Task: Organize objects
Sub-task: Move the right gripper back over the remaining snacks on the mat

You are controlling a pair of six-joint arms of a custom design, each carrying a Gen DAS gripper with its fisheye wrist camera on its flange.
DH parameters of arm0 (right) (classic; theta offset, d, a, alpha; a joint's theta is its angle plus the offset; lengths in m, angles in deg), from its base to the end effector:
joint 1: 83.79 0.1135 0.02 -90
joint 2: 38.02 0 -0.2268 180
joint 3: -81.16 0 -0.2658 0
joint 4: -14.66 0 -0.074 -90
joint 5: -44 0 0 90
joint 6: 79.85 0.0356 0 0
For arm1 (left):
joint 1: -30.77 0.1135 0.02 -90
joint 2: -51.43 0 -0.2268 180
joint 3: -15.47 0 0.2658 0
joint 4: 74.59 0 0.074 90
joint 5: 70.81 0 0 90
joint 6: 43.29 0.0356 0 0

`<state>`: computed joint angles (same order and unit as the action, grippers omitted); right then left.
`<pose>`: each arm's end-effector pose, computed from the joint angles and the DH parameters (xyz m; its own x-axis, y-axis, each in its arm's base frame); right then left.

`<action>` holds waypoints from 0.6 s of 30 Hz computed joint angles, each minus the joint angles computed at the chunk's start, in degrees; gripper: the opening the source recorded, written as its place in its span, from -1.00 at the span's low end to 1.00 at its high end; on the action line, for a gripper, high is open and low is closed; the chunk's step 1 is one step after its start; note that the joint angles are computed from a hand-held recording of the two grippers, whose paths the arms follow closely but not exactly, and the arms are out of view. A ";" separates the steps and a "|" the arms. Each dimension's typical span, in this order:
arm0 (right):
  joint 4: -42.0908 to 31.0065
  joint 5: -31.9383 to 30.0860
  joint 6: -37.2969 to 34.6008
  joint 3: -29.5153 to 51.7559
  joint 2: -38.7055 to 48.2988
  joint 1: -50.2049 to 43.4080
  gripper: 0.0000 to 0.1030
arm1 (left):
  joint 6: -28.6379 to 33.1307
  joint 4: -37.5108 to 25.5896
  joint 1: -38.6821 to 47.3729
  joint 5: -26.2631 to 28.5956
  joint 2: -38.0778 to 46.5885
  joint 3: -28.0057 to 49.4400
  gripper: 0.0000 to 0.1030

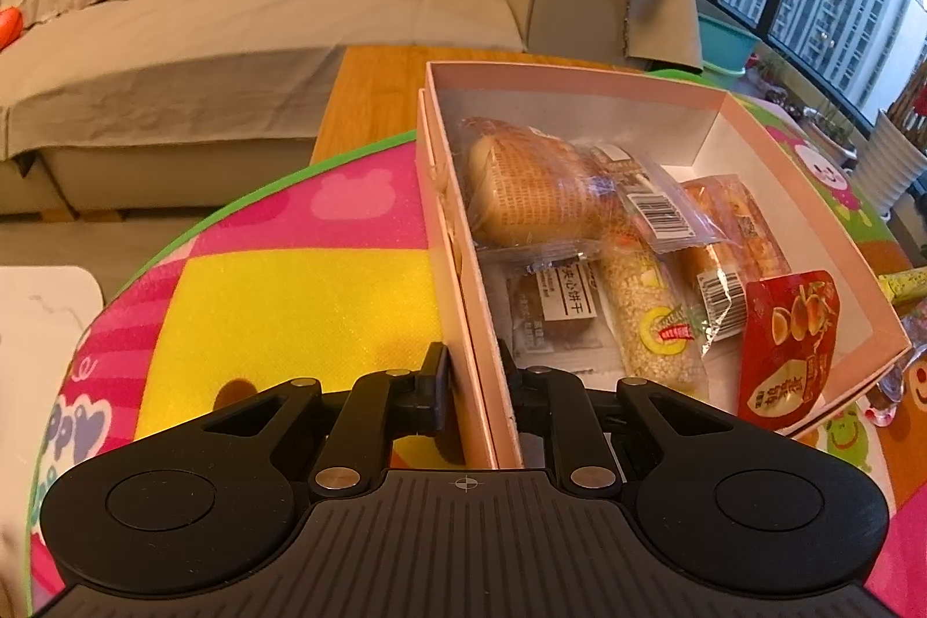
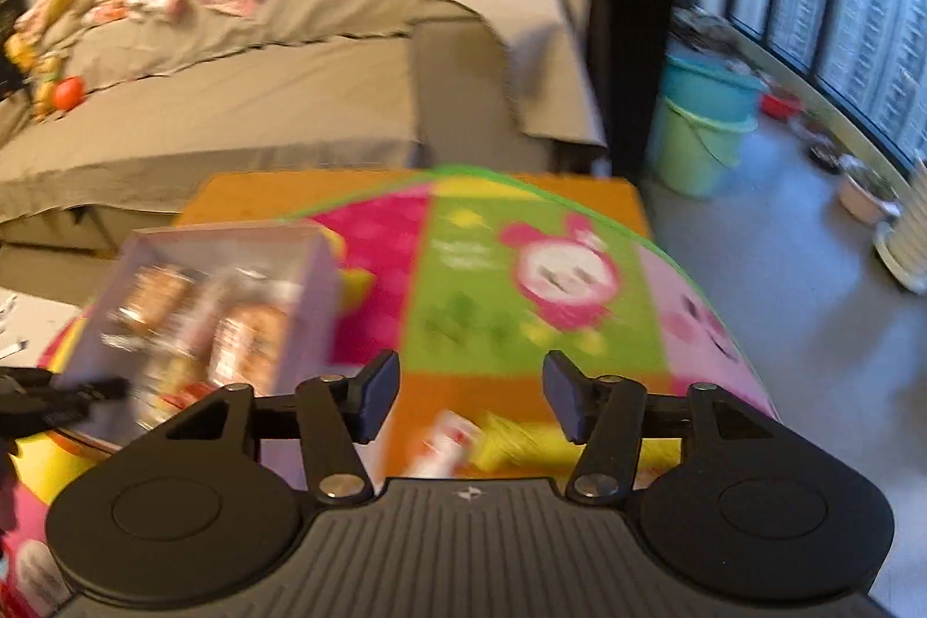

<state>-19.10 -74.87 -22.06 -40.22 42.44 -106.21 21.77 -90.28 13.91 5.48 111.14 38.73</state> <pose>0.2733 -0.0942 0.1515 -0.6890 -0.2207 -0.6904 -0.3373 0.9407 0.0359 0.1805 -0.0459 0.0657 -0.7452 -0.2022 -0.6354 -0.1893 0.9779 -0.0891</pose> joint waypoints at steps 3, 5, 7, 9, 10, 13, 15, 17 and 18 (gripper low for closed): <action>1.01 2.24 -1.33 0.36 3.59 -2.65 0.12 | -0.12 0.15 -0.31 -0.41 0.38 0.18 -0.67; 2.39 3.62 -0.88 0.79 6.02 -3.19 0.17 | 0.02 0.24 -0.17 -0.15 0.29 0.08 -0.67; 4.23 4.56 -0.21 1.26 8.39 -3.27 0.24 | 0.19 0.35 0.19 0.38 0.09 -0.06 -0.67; 6.32 6.02 0.58 1.62 10.55 -2.86 0.28 | 0.36 0.41 0.33 0.57 0.01 -0.14 -0.67; 6.80 6.58 0.96 2.00 11.55 -2.43 0.28 | 0.47 0.43 0.45 0.66 -0.01 -0.15 -0.67; 8.12 7.58 1.48 2.93 13.96 -2.16 0.28 | 0.50 0.42 0.50 0.69 -0.02 -0.15 -0.67; 9.88 8.31 2.41 3.73 15.56 -1.70 0.28 | 0.50 0.42 0.50 0.69 -0.02 -0.15 -0.67; 11.82 9.16 3.98 5.16 17.48 -1.17 0.28 | 0.55 0.39 0.51 0.74 0.00 -0.12 -0.66; 12.17 9.56 4.81 6.73 19.05 -0.89 0.26 | 0.58 0.40 0.54 0.77 0.05 -0.10 -0.66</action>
<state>-6.92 -65.31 -17.25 -33.49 61.50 -107.10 22.36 -89.88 14.45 6.25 111.18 38.64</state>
